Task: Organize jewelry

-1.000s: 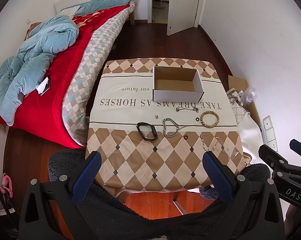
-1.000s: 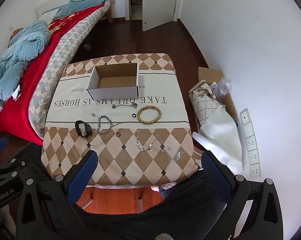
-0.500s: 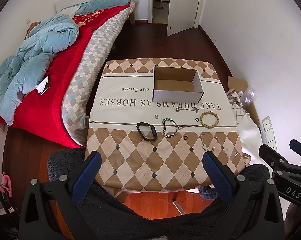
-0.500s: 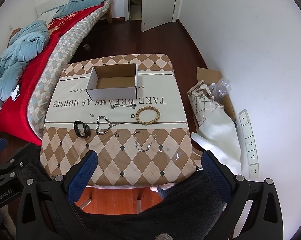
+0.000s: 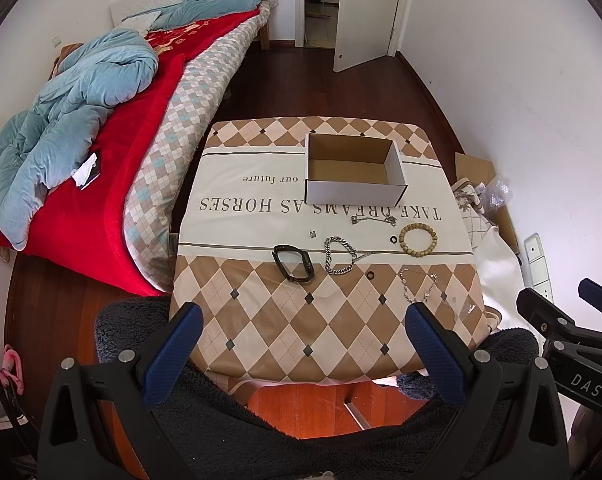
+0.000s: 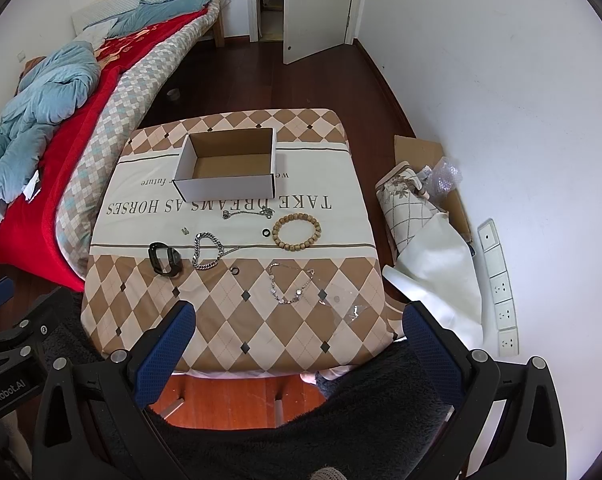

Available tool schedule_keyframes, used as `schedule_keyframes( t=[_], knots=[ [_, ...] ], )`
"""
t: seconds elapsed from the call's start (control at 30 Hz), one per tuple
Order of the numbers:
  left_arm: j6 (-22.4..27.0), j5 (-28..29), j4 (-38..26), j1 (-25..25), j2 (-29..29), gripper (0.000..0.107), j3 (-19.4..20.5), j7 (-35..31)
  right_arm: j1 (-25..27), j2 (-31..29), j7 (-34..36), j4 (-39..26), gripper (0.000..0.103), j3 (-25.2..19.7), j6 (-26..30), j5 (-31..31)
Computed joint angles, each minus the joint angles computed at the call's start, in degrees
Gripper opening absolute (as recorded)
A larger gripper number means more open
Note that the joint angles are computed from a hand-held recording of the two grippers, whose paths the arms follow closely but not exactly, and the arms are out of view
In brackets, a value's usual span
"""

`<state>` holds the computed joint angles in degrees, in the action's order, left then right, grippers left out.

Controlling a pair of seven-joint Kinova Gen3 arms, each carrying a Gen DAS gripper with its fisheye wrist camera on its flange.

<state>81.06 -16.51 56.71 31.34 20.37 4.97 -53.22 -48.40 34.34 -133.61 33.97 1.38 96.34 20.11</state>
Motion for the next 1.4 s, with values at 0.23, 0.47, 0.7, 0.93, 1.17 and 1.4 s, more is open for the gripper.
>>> schedule_keyframes(
  t=[0.23, 0.47, 0.7, 0.93, 1.17, 1.4],
  knots=[
    [-0.12, 0.01, 0.19, -0.04, -0.1, 0.103, -0.01, -0.01, 0.1, -0.13, -0.05, 0.3, 0.103, -0.03, -0.18, -0.04],
    [-0.27, -0.5, 0.07, 0.09, 0.09, 0.103, -0.13, -0.04, 0.31, -0.19, -0.52, 0.29, 0.103, -0.04, -0.36, -0.19],
    [-0.67, -8.66, -4.03, 1.19, 5.39, 0.103, -3.89, 0.68, 2.67, 1.35, -3.26, 2.09, 0.103, 0.75, -4.38, 0.09],
    [-0.04, -3.64, -8.16, -4.86, 13.51, 0.103, -4.51, -4.52, 8.53, 8.7, -2.6, -1.77, 0.102, 0.2, -6.44, -4.37],
    [-1.19, 3.37, -8.9, -8.53, 19.86, 0.103, -3.97, -7.47, 12.22, 13.37, -2.33, -0.15, 0.089, 0.34, -9.99, -7.77],
    [-1.32, 9.24, -8.8, -11.33, 23.85, 0.074, -3.35, -9.01, 15.54, 16.06, -2.46, 1.64, 0.077, -0.05, -13.37, -10.57]
  ],
)
